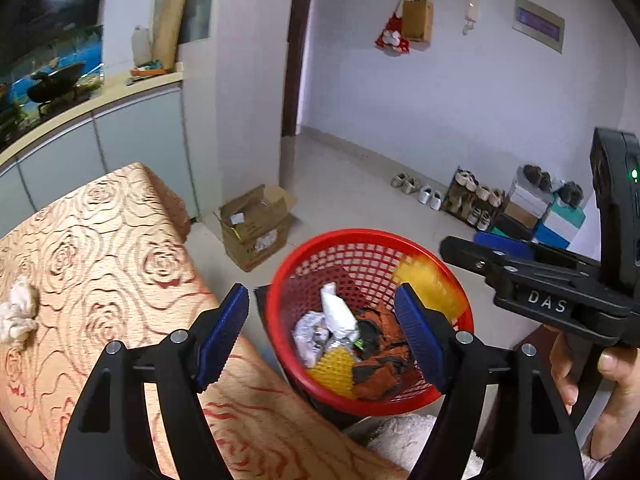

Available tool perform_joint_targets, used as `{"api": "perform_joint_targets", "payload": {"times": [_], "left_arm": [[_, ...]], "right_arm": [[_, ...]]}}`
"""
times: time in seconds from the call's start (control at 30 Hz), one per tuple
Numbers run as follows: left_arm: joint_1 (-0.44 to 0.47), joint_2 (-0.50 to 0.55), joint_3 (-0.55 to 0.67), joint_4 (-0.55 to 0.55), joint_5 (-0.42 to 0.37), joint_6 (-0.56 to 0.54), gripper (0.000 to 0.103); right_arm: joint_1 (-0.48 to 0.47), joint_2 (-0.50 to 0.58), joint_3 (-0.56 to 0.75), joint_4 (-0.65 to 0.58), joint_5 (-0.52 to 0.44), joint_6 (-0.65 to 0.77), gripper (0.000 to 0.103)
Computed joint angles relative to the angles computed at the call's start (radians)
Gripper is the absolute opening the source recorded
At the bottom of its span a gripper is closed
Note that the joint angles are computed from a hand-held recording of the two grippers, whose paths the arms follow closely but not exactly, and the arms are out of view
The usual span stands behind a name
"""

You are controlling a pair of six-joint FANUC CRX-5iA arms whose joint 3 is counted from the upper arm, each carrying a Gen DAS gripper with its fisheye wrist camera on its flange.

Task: Collect trash
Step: 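Move both tools back over the table toward the steel wool ball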

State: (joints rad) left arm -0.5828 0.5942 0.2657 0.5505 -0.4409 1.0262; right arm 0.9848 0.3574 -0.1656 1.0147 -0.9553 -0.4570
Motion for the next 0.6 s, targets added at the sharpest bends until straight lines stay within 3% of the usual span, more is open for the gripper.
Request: {"api": "perform_joint_targets", "payload": {"times": [0.6], "left_arm": [[0.055,-0.18,-0.243,0.051,0.178,-0.044,0.073]], "right_arm": [[0.034,0.069,0.127,0.045,-0.025,0.048,0.057]]}}
